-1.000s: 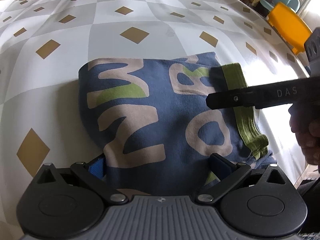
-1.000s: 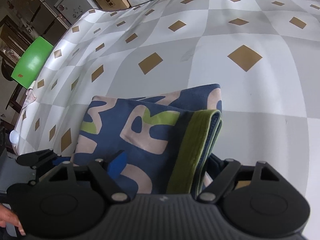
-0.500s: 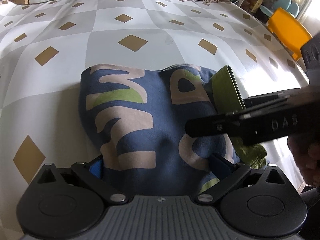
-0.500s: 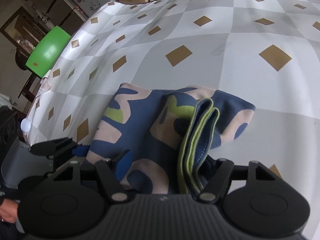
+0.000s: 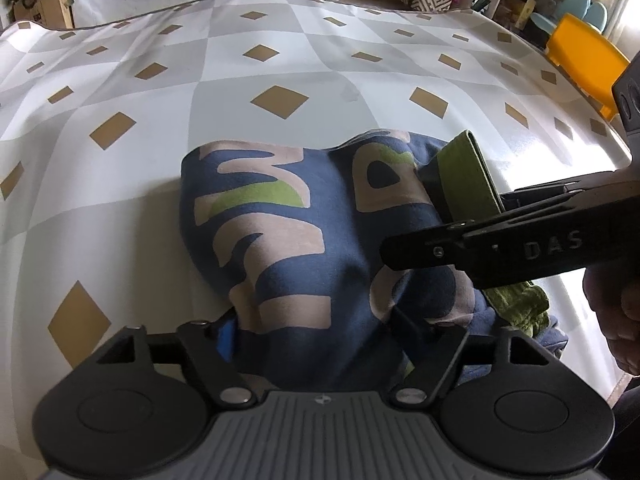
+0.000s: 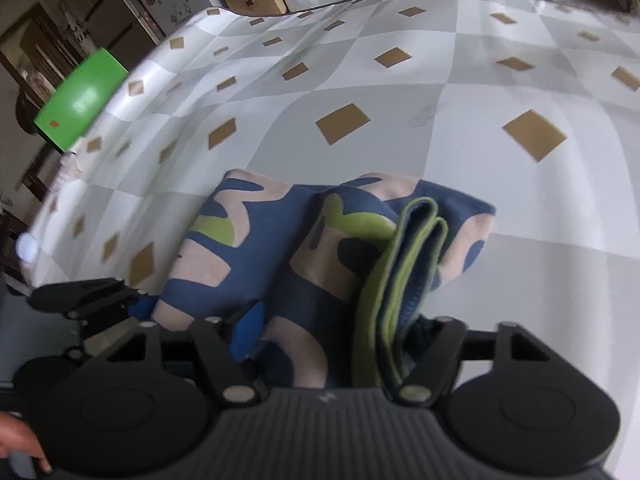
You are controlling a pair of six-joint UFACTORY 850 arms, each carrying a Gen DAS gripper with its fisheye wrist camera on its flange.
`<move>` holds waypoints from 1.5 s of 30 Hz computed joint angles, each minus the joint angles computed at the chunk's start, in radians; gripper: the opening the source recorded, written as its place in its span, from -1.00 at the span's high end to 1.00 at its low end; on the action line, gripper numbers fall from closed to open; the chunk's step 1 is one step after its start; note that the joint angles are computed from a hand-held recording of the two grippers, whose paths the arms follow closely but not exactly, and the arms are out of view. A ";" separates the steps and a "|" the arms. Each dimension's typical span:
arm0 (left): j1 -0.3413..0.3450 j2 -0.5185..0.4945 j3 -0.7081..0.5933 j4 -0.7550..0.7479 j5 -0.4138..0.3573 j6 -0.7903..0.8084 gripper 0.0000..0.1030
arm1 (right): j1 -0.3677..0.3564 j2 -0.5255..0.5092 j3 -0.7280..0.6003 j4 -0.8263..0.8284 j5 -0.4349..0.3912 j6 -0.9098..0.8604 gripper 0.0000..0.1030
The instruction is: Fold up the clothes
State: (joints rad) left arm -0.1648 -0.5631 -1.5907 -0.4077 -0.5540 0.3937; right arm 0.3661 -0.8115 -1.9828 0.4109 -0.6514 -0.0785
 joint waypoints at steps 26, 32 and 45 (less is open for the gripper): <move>-0.016 0.063 0.032 0.015 0.102 -0.032 0.27 | 0.030 0.080 0.070 -0.105 0.132 0.087 0.43; -0.027 0.104 0.059 0.052 0.127 -0.047 0.27 | 0.039 0.138 0.141 -0.124 0.196 0.135 0.43; -0.053 0.214 0.159 0.096 0.147 -0.135 0.27 | 0.074 0.293 0.331 -0.242 0.314 0.285 0.43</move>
State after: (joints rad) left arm -0.2174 -0.3487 -1.4320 -0.3117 -0.4074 0.2592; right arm 0.4402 -0.5183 -1.6519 0.1688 -0.3372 0.2063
